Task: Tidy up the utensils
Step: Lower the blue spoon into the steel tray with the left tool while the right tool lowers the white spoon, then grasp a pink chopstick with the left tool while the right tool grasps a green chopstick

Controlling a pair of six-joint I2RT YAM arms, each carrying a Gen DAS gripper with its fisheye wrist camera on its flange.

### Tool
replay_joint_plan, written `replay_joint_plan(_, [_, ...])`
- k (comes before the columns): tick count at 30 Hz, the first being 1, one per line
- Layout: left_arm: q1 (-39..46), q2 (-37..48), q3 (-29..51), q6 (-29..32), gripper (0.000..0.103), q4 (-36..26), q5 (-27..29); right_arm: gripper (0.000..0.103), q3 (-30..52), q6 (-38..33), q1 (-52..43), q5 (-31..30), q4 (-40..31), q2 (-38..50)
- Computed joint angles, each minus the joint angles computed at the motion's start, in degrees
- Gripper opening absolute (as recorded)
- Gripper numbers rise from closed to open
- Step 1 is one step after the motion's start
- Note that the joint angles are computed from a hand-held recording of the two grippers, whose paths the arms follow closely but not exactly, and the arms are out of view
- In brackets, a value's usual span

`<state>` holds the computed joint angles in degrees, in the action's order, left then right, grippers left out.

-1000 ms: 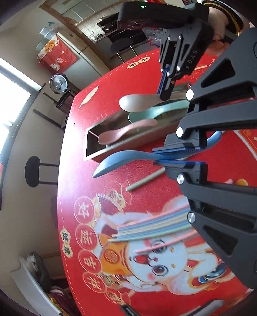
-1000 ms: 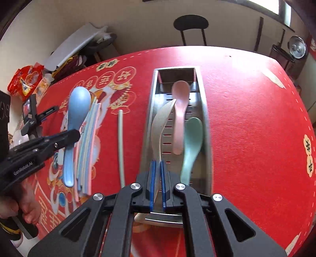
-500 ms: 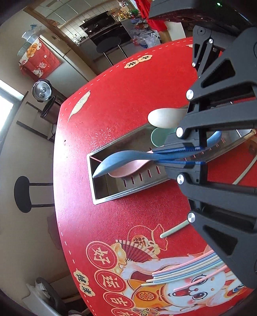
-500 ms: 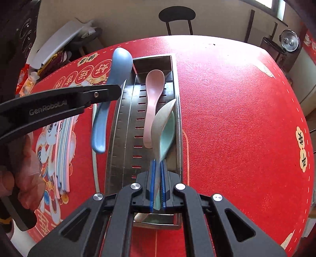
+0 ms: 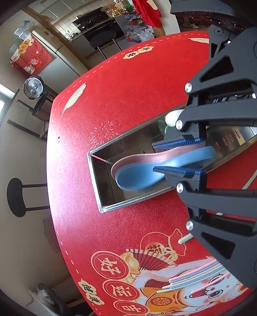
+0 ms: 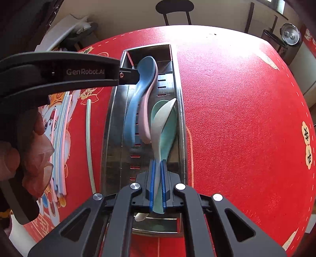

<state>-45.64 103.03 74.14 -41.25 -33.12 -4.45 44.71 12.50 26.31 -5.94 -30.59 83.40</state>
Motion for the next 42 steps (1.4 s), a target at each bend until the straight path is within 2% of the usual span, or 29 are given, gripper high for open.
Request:
replay_joint_plan(2, [0.0, -1.3, -0.2, 0.6, 0.029, -0.3, -0.6, 0.009, 0.1, 0.0, -1.3, -0.7, -0.2, -0.3])
replay_joint_plan(3, [0.1, -2.3, -0.7, 0.8, 0.035, -0.4, -0.8, 0.013, -0.1, 0.3, -1.5, -0.9, -0.6, -1.1])
replay_joint_plan(4, [0.1, -3.7, -1.7, 0.7, 0.042, -0.3, -1.1, 0.022, -0.3, 0.2, -1.9, -1.2, -0.8, -1.9])
replay_joint_plan(7, [0.6, -8.9, -5.2, -0.5, 0.053, -0.2, -2.4, 0.036, -1.7, 1.2, -2.4, -1.8, -1.2, -6.0])
replay_joint_plan(9, [1.2, -13.3, -8.3, -1.3, 0.053, -0.4, -2.9, 0.040, -2.0, 1.6, -3.0, -2.2, -1.6, -8.1])
replay_joint_plan(10, [1.4, -15.8, -10.1, -1.8, 0.057, -0.5, -3.3, 0.041, -2.4, 2.3, -3.2, -2.9, -1.7, -9.4])
replay_joint_plan(11, [1.5, -18.2, -11.7, -2.4, 0.061, -0.8, -3.9, 0.041, -2.7, 2.7, -3.4, -3.3, -1.8, -10.4])
replay_joint_plan(12, [1.5, -20.8, -13.5, -3.4, 0.074, -0.8, -4.9, 0.042, -2.9, 2.9, -3.5, -3.5, -1.9, -11.2])
replay_joint_plan(13, [1.1, -23.9, -15.7, -4.6, 0.082, -1.0, -6.3, 0.044, -3.4, 3.3, -3.3, -4.1, -1.6, -12.5])
replay_joint_plan(15, [0.3, -30.0, -19.7, -5.9, 0.085, -1.9, -8.7, 0.046, -3.5, 4.0, -2.4, -4.7, -1.4, -13.8])
replay_joint_plan(16, [0.0, -32.4, -21.1, -6.5, 0.091, -3.2, -9.5, 0.048, -3.8, 4.4, -1.2, -4.7, -1.1, -14.3])
replay_joint_plan(22, [-5.2, -46.8, -30.1, -14.6, 0.091, -14.7, -16.1, 0.049, -4.4, 5.9, 5.9, -6.4, 2.6, -12.0])
replay_joint_plan(27, [-15.8, -56.4, -37.7, -28.9, 0.091, -23.8, -21.6, 0.049, -2.9, 5.1, 12.4, -7.2, 4.6, -7.6])
replay_joint_plan(32, [-19.5, -60.7, -44.6, -37.6, 0.091, -25.3, -20.5, 0.049, 1.6, 3.6, 16.8, -4.6, 5.5, 0.4])
replay_joint_plan(35, [-17.9, -62.6, -47.2, -38.7, 0.089, -23.4, -20.3, 0.049, 5.5, 1.9, 17.2, -4.2, 4.8, 6.1])
replay_joint_plan(37, [-16.7, -62.1, -48.3, -39.8, 0.068, -21.7, -19.7, 0.049, 7.4, 1.3, 17.3, -3.5, 4.2, 8.5])
replay_joint_plan(38, [-15.8, -62.0, -49.3, -39.4, 0.065, -19.6, -18.1, 0.049, 8.4, 1.0, 17.4, -3.1, 3.8, 9.6])
replay_joint_plan(40, [-15.8, -61.2, -50.4, -39.3, 0.054, -16.7, -17.6, 0.036, 9.8, 0.8, 17.5, -2.2, 3.0, 11.3])
replay_joint_plan(41, [-16.5, -60.3, -50.8, -39.8, 0.054, -15.5, -17.8, 0.033, 10.6, 0.5, 17.7, -1.9, 2.4, 12.2])
replay_joint_plan(42, [-17.0, -59.7, -51.1, -40.1, 0.048, -14.4, -17.9, 0.028, 11.3, 0.1, 18.0, -1.4, 1.8, 13.1])
